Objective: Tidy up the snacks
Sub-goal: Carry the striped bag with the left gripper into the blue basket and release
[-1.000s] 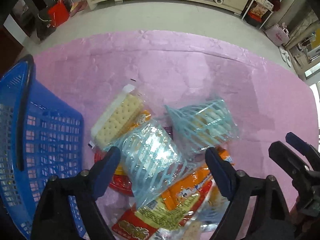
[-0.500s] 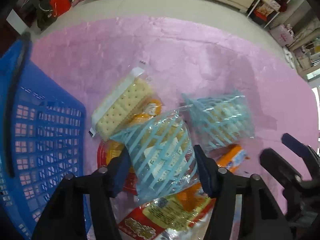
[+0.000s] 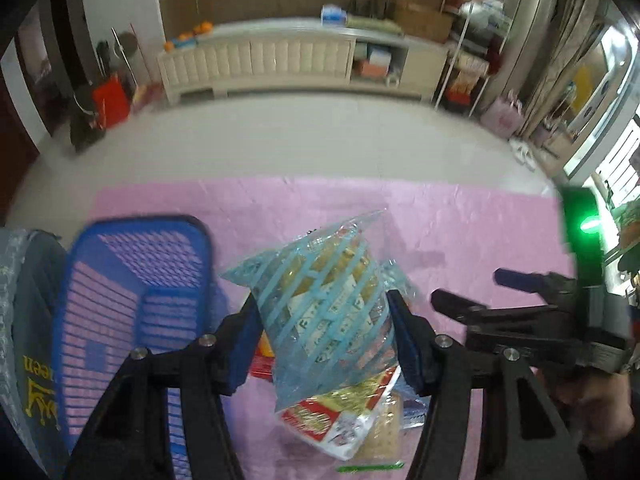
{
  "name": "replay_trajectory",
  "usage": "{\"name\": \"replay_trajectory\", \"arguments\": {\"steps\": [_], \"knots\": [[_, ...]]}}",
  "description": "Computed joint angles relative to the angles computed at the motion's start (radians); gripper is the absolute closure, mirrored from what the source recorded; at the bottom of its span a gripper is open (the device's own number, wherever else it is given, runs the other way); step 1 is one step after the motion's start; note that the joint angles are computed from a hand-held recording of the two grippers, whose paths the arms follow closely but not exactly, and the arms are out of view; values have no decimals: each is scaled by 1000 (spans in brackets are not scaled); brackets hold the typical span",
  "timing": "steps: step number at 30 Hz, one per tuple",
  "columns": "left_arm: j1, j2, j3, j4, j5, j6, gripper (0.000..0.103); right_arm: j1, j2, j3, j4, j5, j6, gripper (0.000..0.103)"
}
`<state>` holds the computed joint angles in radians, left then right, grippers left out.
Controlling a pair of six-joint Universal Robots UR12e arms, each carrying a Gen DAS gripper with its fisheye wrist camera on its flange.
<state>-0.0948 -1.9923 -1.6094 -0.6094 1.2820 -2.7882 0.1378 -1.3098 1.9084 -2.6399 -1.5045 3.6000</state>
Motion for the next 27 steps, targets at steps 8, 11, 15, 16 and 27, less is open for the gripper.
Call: {"name": "replay_trajectory", "arguments": {"steps": [8, 11, 15, 16, 27], "knots": [[81, 43, -58, 97, 38, -7, 46, 41, 57, -54, 25, -37, -33, 0], [92, 32, -45, 70, 85, -35, 46, 53, 80, -83, 52, -57, -33, 0], [100, 7, -13, 6, 97, -56, 46, 67, 111, -124, 97, -96, -25, 1], [100, -5, 3, -19, 95, -59, 46, 75, 122, -141, 125, -133, -25, 1], [112, -97, 114, -153, 125, -45, 45, 63, 183, -176, 145, -92, -22, 17]]}}
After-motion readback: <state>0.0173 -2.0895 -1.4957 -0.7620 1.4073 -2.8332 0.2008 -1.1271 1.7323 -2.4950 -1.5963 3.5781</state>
